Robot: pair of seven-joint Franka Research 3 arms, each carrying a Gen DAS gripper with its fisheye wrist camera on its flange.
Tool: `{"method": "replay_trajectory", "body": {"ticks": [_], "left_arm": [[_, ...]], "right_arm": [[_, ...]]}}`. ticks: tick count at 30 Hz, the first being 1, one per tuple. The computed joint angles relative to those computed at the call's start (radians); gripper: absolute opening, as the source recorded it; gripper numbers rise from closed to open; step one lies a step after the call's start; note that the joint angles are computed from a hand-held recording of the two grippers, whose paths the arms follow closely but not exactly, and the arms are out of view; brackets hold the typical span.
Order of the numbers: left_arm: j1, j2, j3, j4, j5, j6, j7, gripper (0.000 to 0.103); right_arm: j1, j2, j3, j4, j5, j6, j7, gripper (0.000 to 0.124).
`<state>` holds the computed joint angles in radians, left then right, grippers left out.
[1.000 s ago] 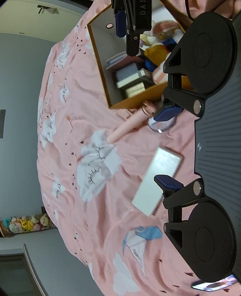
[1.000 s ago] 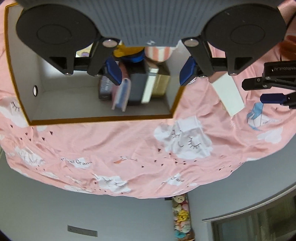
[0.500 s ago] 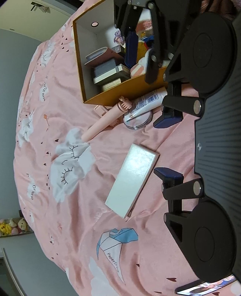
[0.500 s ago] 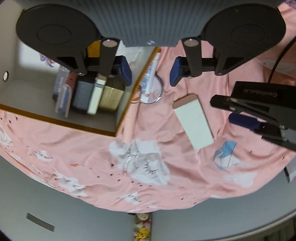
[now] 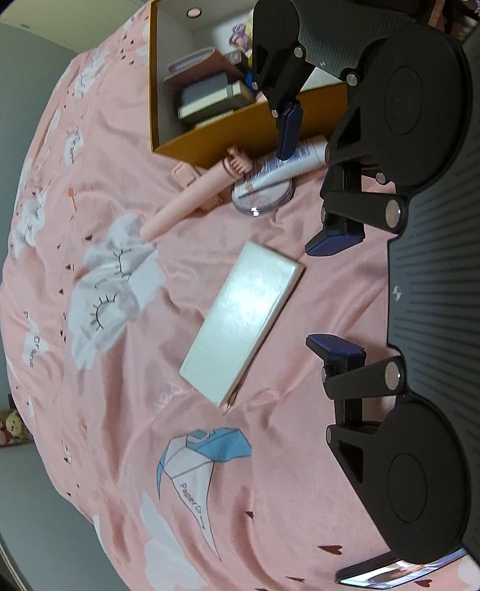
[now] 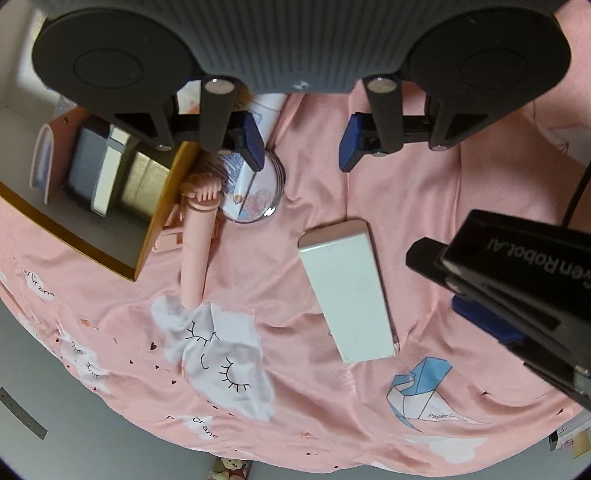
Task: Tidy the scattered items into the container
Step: 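Reach down and grasp the white Vaseline tube with right tool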
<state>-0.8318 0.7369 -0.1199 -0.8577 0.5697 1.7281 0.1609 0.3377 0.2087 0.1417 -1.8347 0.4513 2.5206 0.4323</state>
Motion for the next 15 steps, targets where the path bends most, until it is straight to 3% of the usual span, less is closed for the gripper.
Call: {"method": "replay_trajectory", "body": {"ticks": [6,12,15], "left_arm": [[0.007,-0.025,0.001,-0.041,0.007,-0.004,-0.022,0.055],[0.017,-0.019,-0.008,-0.034,0.001,-0.037,-0.029,0.055],[0.013,0.013,-0.005,0.019,-0.003,-0.059,-0.004,0.055]], "right_arm": [[-0.057,0.005,0.046,-0.014,0.287,-0.020,-0.247,0.050],[-0.049,0.018,0.034,-0.011,0.359,-0.029,-0.259,0.050],[-0.042,0.005,0.037,-0.037,0.387,0.014,-0.309,0.050]]}}
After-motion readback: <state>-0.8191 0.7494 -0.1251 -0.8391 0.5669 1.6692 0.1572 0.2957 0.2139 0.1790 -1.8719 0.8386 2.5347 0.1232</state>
